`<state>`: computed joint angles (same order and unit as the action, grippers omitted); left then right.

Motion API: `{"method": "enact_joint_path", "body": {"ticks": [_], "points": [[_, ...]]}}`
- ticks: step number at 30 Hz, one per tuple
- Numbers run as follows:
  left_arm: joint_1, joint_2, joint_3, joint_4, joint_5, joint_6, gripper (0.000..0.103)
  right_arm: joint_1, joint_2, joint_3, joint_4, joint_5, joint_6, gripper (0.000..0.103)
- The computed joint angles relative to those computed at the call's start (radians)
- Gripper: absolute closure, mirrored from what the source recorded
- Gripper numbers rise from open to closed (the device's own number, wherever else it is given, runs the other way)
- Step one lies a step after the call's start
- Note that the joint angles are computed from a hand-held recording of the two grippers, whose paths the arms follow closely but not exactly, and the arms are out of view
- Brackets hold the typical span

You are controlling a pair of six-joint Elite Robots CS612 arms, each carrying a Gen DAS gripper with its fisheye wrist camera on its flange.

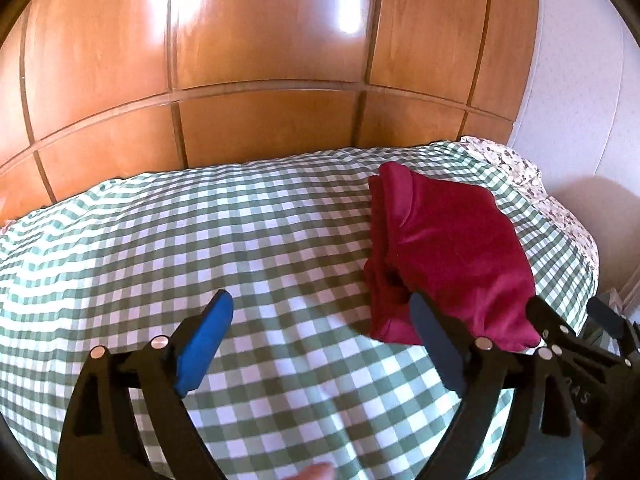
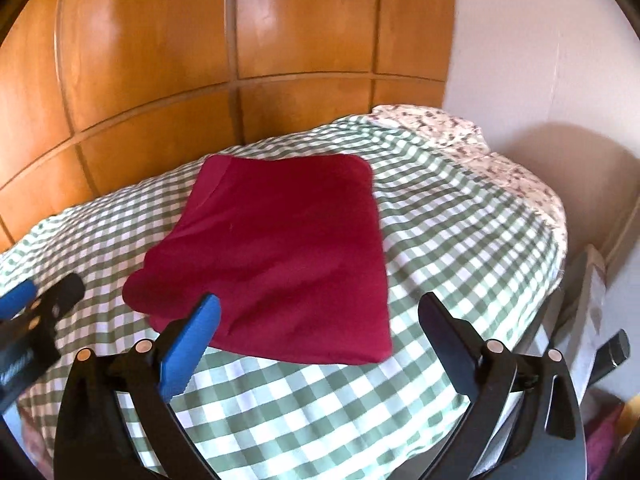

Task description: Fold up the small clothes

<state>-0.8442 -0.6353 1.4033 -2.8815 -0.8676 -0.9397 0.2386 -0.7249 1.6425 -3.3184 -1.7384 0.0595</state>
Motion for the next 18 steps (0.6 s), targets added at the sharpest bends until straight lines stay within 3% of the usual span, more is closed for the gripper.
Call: {"method": "enact_joint_path", "body": {"ticks": [9,18], "points": [[-0.029,-0.026,0.045,0.013,0.103,-0.045,0.003,0.015,-0.013,0.041,-0.053,-0.013,0.010,0.005],[-0.037,-0.031,0.051,0.021,0.115,-0.044,0.003,0.011,-0.016,0.048,-0.058,0.011,0.018,0.005]]}}
